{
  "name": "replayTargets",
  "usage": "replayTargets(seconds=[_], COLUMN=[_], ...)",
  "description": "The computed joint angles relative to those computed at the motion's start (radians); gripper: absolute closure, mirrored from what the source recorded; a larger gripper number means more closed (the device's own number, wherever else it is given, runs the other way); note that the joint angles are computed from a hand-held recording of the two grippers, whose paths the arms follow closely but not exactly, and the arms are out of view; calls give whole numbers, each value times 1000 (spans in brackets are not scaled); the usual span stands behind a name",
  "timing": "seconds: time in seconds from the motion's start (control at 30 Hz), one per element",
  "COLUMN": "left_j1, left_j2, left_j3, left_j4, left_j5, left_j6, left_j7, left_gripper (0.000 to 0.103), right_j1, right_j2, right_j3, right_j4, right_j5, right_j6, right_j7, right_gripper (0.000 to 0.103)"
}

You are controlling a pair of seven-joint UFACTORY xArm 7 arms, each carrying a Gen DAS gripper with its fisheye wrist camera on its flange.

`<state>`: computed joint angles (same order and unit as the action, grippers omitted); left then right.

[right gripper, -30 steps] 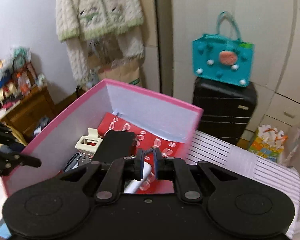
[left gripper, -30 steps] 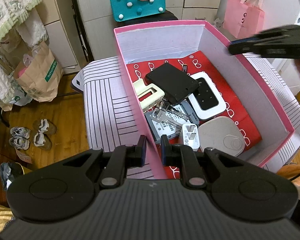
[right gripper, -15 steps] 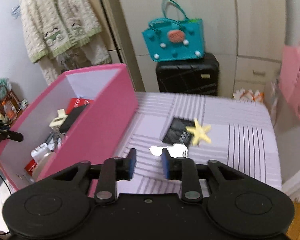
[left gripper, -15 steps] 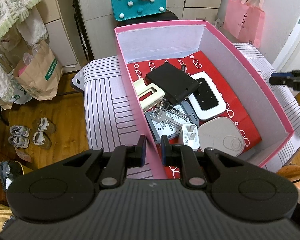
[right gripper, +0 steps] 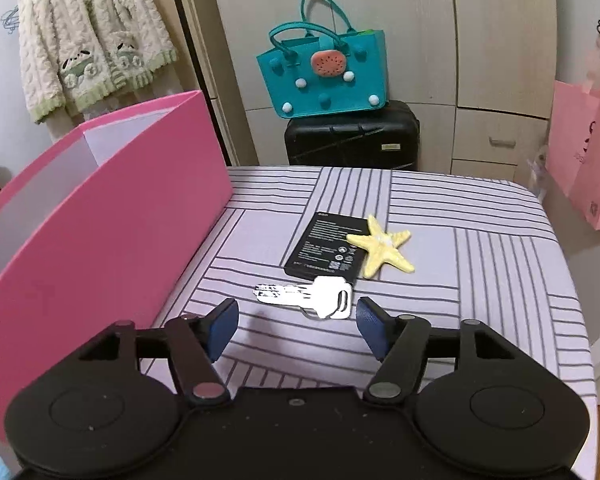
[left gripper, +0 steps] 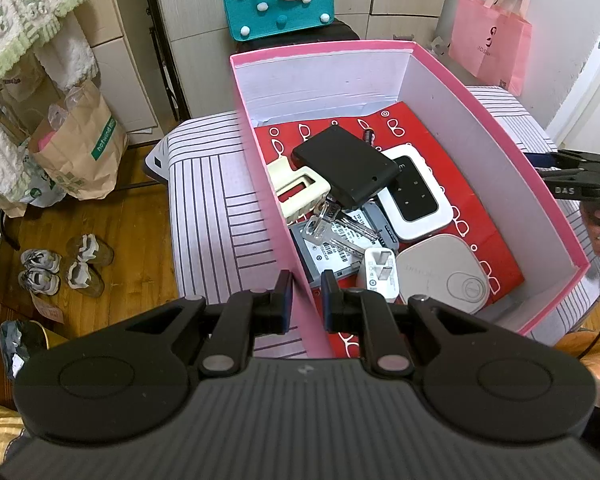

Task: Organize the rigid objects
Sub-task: 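Grasp the silver key on the table with the right gripper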

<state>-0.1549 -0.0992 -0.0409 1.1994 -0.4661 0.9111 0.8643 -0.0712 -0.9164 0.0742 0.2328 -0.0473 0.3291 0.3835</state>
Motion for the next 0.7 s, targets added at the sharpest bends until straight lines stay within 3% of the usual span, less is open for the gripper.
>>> replayTargets(seconds=[0.07, 0.17, 0.27, 0.37, 0.53, 0.57, 0.63, 0.7], left_j1=[0, 0, 0, 0, 1, 0, 1, 2], left_j2=[-1, 0, 0, 0, 1, 0, 2, 4], left_j3=[0, 0, -1, 0, 1, -1, 0, 0], left_j4=[-1, 0, 0, 0, 1, 0, 3, 5], left_j5=[-1, -1, 0, 0, -6, -6, -5, -4], left_j6=[-1, 0, 1, 1, 3, 2, 3, 3], left_j7=[0, 1, -1, 0, 0, -3, -12, -17], left_gripper=[89, 89, 89, 89, 89, 89, 89, 89], right_j1=[-11, -52, -142, -194, -187, -194, -219, -171], right_j2=[32, 72, 97, 114, 116, 118, 106, 105], right_j3=[15, 74, 187, 247, 247, 252, 283, 226], right_j4=[2, 8, 16, 25, 32, 35, 42, 56], right_j5=[4, -14, -82, -145, -190, -203, -231, -229], right_j6=[-34, -61, -86, -100, -91, -86, -66, -29], right_j7=[25, 83, 167, 229, 299, 307, 346, 322], right_gripper=[26, 14, 12, 11, 8, 10, 37, 38])
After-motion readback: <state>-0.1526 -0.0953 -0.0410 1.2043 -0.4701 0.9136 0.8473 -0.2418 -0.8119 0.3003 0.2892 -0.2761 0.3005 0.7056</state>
